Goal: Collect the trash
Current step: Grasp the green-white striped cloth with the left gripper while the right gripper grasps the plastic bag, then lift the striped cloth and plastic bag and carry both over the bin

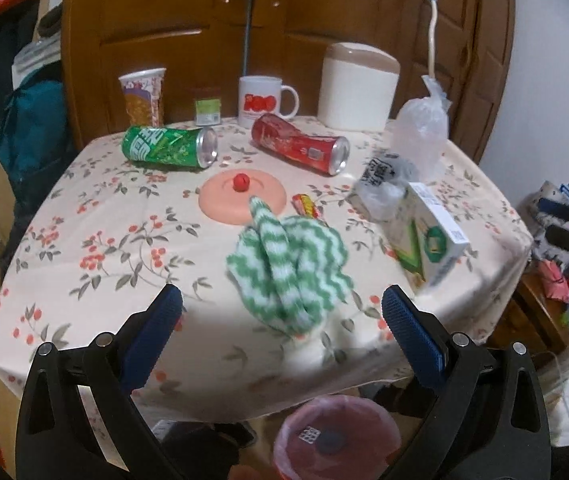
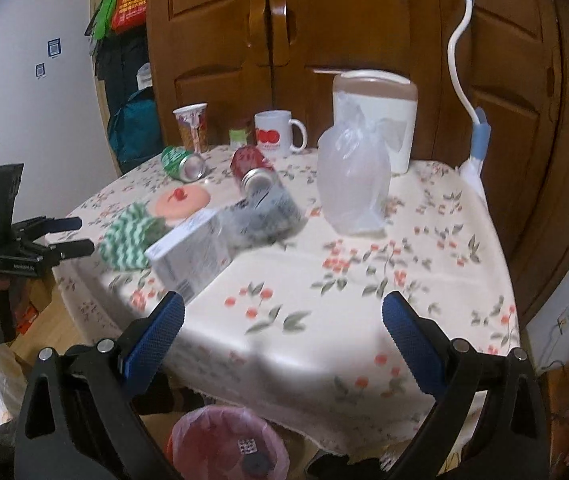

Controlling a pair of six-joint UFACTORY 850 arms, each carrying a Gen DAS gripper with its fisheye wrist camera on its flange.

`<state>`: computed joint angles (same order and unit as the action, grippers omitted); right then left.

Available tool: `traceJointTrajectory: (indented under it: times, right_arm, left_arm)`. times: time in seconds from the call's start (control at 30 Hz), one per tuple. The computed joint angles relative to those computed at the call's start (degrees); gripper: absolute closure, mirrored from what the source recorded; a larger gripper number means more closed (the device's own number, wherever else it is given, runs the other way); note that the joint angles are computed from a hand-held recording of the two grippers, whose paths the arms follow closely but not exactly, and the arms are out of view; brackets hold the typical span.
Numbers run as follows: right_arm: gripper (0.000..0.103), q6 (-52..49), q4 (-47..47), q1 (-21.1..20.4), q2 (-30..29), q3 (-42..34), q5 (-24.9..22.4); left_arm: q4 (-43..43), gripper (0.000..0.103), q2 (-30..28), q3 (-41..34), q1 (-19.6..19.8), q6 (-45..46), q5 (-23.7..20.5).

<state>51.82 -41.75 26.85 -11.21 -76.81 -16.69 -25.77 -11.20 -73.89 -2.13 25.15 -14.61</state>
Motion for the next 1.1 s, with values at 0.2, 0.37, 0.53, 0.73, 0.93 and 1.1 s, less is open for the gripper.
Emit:
traceJointTrajectory:
  times: [0.2, 0.37, 0.53, 0.73, 0.93, 1.1]
  right_arm:
    - [0.005, -2.9, 2.7, -1.7, -3.8, -5.3, -0.4]
    - [0.005, -5.8, 5.2, -3.4, -8.8, -12.2, -1.8]
    - [0.005, -6.6, 5.5, -4.6, -14.4, -19.7, -5.0]
    - [0.005, -12.6, 13.4, -6.8, -22.6, -30.7, -9.3]
    - [0.005, -18.0, 19.5, -8.0, -29.0, -38.8, -12.1]
    - [0.005, -21.3, 23.9, -8.5, -33.3, -44.8, -13.9]
  left_arm:
    - [-2.2, 0.012, -3.2, -3.4, 0.3, 1.9, -2.7]
    - [-6.9, 0.035, -5.8, -5.4, 1.0, 5.4, -5.0]
    - [-8.0, 0.058, -7.1, -7.0, 0.6, 5.9, -5.7]
    - [-9.9, 0.086, -8.5, -8.6, 1.3, 7.2, -7.5]
    - [-15.5, 0.092, -8.2, -8.0, 2.2, 11.6, -7.9]
    - [-22.8, 0.093, -6.1, -5.7, 2.9, 17.4, -7.2]
